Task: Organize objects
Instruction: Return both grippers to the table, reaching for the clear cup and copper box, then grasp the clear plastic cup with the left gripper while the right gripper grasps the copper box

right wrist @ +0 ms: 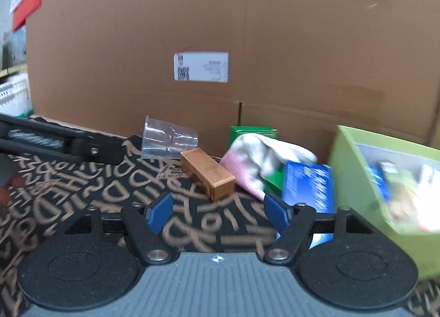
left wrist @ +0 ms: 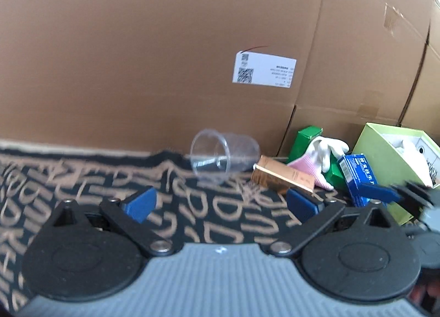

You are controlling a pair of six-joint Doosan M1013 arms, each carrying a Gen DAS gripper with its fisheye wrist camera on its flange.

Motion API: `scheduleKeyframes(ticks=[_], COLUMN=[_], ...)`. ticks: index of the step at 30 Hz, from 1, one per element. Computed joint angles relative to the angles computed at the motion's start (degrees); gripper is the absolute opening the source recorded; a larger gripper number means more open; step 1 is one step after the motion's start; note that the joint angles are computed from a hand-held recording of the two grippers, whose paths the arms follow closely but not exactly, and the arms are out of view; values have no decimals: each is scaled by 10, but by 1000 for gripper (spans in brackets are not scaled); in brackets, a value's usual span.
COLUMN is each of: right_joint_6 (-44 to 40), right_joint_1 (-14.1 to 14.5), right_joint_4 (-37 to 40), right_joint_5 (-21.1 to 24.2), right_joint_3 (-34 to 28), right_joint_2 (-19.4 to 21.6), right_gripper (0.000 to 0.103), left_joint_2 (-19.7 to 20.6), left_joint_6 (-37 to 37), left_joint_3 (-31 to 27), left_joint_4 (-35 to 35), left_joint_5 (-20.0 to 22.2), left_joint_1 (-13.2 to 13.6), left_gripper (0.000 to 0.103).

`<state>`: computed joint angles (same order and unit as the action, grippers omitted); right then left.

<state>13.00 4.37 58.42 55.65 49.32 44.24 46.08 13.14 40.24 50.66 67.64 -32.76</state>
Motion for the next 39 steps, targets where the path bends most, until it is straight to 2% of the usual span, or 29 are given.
scheduleKeyframes(ticks=[1,5,7,9,11,14,16,18,22,27,28,29,31,33,39], right_joint_6=[9,19,32,47,39,29,16,10,31,-18,-19,-18,-14,-6,-11], right_joint_1=[6,27,35,39,36,27,16,5,-20,-40,-40,-41,-41,-40,-39], right_joint_4=[-10,-46,-72,-96,-85,-82,-66,-59,-52,-37,-43,-43,-37,-33,-11], right_joint_5=[2,-1,-4,1,-4,-11,-8,-15,6,13,17,20,21,15,-16], right_joint_3=[-17,-72,-94,-107,-88,-40,-2,39,90,152,157,158,160,162,180], right_joint_2=[10,44,58,65,54,25,4,-20,-52,-89,-92,-92,-92,-93,-101], right_gripper=[70,69,67,51,44,39,37,37,37,37,39,47,52,52,52], left_joint_2=[2,16,25,35,43,53,51,47,23,-17,-23,-27,-29,-26,-16], left_joint_6=[14,60,78,92,97,112,124,130,126,103,90,75,53,43,30], left_joint_3=[-2,-21,-35,-50,-63,-79,-76,-72,-29,41,52,59,61,56,37], left_joint_4=[0,-1,-14,-28,-42,-74,-101,-119,-124,-126,-119,-110,-88,-77,-80], left_joint_5=[-3,-12,-18,-24,-32,-49,-72,-81,-103,-125,-128,-129,-118,-99,-78], left_joint_1=[3,17,25,32,39,48,52,50,34,5,0,-6,-14,-17,-14], left_gripper=[99,93,86,80,72,49,20,5,5,7,9,12,29,36,37])
